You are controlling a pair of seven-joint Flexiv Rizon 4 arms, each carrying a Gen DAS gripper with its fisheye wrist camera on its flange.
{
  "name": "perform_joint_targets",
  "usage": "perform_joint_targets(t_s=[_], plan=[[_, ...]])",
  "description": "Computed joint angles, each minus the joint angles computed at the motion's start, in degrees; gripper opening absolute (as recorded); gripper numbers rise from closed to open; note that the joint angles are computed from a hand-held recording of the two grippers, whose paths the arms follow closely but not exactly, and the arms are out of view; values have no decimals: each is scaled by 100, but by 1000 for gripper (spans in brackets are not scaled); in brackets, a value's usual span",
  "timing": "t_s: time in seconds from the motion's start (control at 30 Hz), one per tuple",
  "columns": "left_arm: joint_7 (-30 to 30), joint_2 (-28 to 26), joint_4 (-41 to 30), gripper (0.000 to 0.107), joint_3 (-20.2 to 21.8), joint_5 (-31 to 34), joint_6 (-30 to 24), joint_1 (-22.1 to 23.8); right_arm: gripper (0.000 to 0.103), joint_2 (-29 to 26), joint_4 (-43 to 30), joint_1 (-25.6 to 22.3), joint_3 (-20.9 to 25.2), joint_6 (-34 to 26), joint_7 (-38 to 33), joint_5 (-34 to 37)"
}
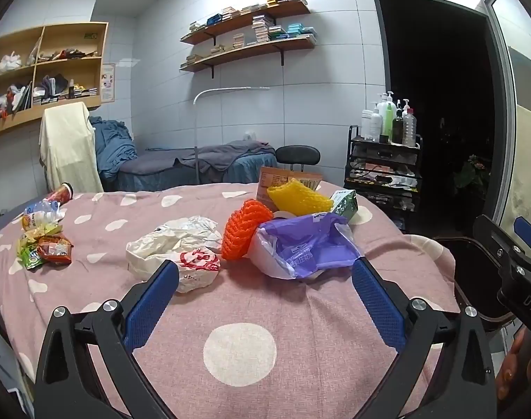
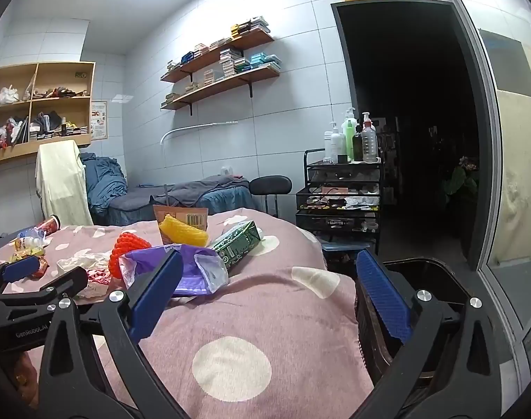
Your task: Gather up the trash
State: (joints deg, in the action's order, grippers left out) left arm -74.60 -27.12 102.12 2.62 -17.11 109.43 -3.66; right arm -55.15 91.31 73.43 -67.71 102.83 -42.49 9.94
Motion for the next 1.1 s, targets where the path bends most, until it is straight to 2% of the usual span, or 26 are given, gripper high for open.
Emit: perform_joint_targets(t_s=[0.07, 0.1, 0.23, 0.27, 0.3, 0.33, 1.1], plan=[[11, -21, -30, 98, 80, -65, -31, -78, 98, -4, -3, -10, 9, 25, -12, -1], [-167, -11, -30, 98, 38, 126, -5, 5, 98, -11, -5, -9, 6, 29, -15, 10], [27, -114, -129, 98, 191, -150, -6, -239, 98, 17, -12, -25, 53, 27, -41, 17], [122, -122, -128, 98, 94, -208, 26, -190, 98, 13, -22, -35, 65, 28, -41, 18], [-155, -29, -33, 98, -24, 78, 9, 20, 98, 12, -15, -24, 60, 27, -42, 22], [-59, -36, -22, 98, -117, 3, 45, 69, 98, 10, -14, -17, 55, 14, -42, 22], [-132, -12, 12, 98, -122, 110, 71, 105, 98, 53, -46, -56, 168, 41, -115, 30]])
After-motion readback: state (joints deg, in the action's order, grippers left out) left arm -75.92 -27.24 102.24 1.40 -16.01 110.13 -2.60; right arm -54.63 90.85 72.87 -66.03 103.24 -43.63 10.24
